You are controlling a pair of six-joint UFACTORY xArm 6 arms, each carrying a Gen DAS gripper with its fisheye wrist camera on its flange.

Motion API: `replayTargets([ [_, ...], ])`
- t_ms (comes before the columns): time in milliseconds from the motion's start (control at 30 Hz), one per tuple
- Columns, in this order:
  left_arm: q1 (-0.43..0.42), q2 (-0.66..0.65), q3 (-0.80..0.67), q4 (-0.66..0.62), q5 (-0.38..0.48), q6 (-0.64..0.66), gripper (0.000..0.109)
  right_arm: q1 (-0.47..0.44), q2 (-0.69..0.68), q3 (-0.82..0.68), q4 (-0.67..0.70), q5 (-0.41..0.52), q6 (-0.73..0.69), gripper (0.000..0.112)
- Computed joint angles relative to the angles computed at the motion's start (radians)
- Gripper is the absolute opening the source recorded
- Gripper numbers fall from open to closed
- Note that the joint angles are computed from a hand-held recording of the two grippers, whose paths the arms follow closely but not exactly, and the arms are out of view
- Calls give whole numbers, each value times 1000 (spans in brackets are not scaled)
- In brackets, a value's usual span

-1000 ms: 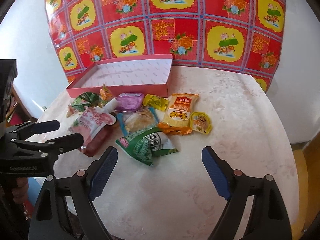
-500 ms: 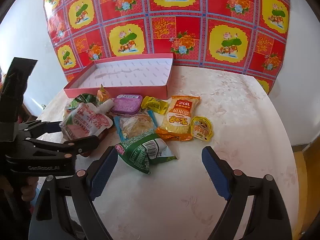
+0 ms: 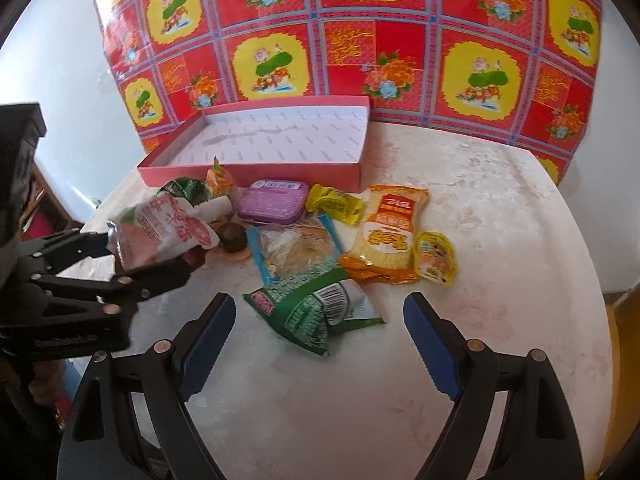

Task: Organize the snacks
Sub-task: 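Grasp the pink juice pouch with the left tool while the right tool grasps the green snack bag, then carry the pink pouch and green bag over the pink box with both tools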

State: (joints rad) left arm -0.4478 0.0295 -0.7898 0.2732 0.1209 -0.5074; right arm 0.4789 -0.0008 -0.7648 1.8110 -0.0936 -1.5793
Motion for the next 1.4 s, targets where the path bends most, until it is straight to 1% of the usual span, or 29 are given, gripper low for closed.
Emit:
replayTargets([
  [67,3,-13,9,0,1,-7,78,2,2,13,-83,6,83,88],
  [100,9,-23,14,37,1,-41,78,1,3,15,-99,9,97,88],
  [233,22,-49,28,92,-6,-100,78,-5,13,22,-184,25,179,88],
  [300,29,-61,36,105,-8,-115,78,-7,19,34,-284,30,280,83],
  [367,35,-71,40,125,-7,-137,78,-10,22,56,-432,30,427,81],
  [400,39,-75,42,130,-8,-144,78,-13,25,60,-469,30,464,80],
  [433,42,-78,44,135,-10,-153,78,-14,26,58,-464,34,458,79],
  [467,44,-80,46,140,-11,-158,78,-16,28,55,-462,37,457,74],
  [500,48,-83,45,147,-8,-166,78,-19,28,58,-494,40,488,68],
  [533,51,-86,45,163,-7,-183,78,-22,26,64,-529,45,521,66],
  [600,58,-88,45,173,-9,-196,78,-26,22,67,-554,51,540,57],
  [633,61,-90,46,176,-11,-202,78,-29,18,75,-596,53,578,56],
  [667,63,-92,48,182,-12,-208,78,-28,15,78,-605,48,587,54],
  [767,70,-96,47,205,-13,-234,78,-29,4,94,-656,39,635,51],
  [833,74,-101,48,211,-13,-243,78,-33,-15,109,-694,42,671,51],
  [933,79,-106,48,216,-13,-250,78,-34,-42,121,-700,45,672,50],
  [1067,91,-108,41,215,-17,-253,78,-35,-71,141,-803,28,746,50],
  [1100,93,-107,38,213,-17,-252,78,-37,-76,140,-807,32,744,50],
  [1133,96,-105,34,216,-18,-254,78,-41,-82,135,-807,41,741,50],
  [1200,104,-97,18,237,-15,-271,78,-52,-87,113,-759,75,701,50],
  [1267,110,-89,0,259,-9,-292,78,-73,-84,80,-713,129,668,50],
  [1400,120,-63,-48,281,11,-310,78,-98,-54,20,-730,186,693,50],
])
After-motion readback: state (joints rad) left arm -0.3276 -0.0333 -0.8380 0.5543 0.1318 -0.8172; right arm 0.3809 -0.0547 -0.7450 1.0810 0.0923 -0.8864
